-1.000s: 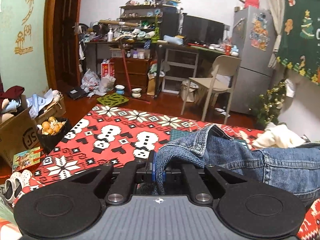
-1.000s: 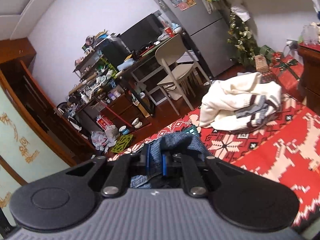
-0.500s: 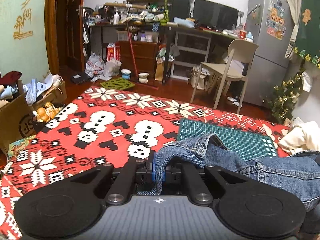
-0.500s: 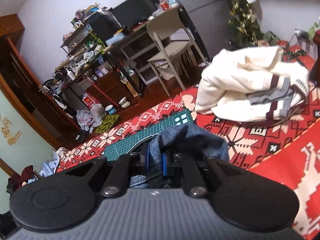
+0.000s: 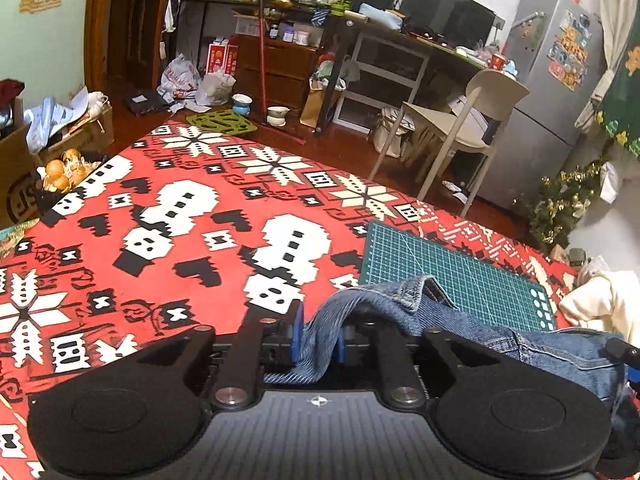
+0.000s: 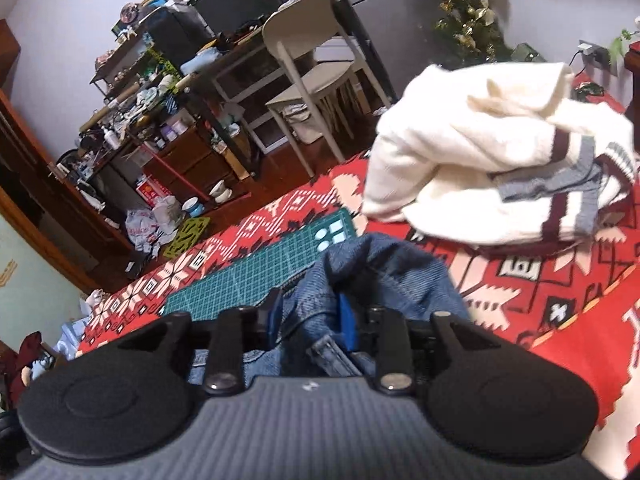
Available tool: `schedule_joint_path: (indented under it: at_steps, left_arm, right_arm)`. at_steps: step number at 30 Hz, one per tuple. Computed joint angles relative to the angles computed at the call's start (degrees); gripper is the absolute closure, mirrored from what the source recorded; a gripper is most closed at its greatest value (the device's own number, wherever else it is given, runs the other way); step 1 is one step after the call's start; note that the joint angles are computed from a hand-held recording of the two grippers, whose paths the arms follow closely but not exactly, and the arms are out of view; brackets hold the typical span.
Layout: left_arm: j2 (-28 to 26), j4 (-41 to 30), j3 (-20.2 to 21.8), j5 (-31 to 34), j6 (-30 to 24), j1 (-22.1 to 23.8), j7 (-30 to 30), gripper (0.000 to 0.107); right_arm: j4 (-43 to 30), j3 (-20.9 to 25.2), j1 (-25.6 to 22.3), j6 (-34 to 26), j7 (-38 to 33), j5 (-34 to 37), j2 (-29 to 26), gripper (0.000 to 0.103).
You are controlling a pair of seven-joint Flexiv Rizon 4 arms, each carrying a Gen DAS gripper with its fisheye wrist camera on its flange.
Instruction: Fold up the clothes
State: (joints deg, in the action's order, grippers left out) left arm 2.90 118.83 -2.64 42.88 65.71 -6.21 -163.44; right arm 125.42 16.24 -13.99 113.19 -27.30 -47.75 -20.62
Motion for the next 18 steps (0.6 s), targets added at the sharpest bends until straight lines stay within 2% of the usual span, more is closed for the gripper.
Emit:
schedule_joint_path:
  at_steps: [3,6,9,11,13,16,18]
  left_arm:
    - [1.8,0.6,-0.1,0.7,-1.8,0.2,-0.9,0.077]
    - [3.9,2.1,-0.3,0.2,-1.4,0.9,-1.1,0.075]
    - [6.9,4.3,-0.7,-0.5,-0.2,1.9,-0.9,0.073]
    - [7.9,7.0,0.4,-4.3,4.9,2.4,1.3,0.072]
    - [7.8,9.2,1.6,-9.2,9.4,2.0,5.3,0.071]
    - [6.2,10.5,1.3,-14.4,13.0,1.9,10.5,0.067]
    - [4.2,11.4,1.4,-19.8,15.6,1.2,15.4,0.066]
  right_arm:
    - [0.6,-1.6,1.5,1.2,-1.1,2.9,0.8,0.061]
    - [1.1,-0.9,-0.6,1.9,0.9,0.9,1.2,0.061]
    - [1.5,0.2,-4.6,2.8,6.0,-6.0,1.5,0.061]
    - [1.5,0.6,-7.3,4.1,10.2,-12.1,1.7,0.06]
    - [1.1,0.5,-9.3,5.7,15.0,-18.1,1.6,0.06]
    - [-1.1,-0.7,-11.4,9.3,24.9,-28.4,0.0,0.059]
    - [-2.1,-2.2,-11.0,10.8,28.9,-31.9,-1.0,0.058]
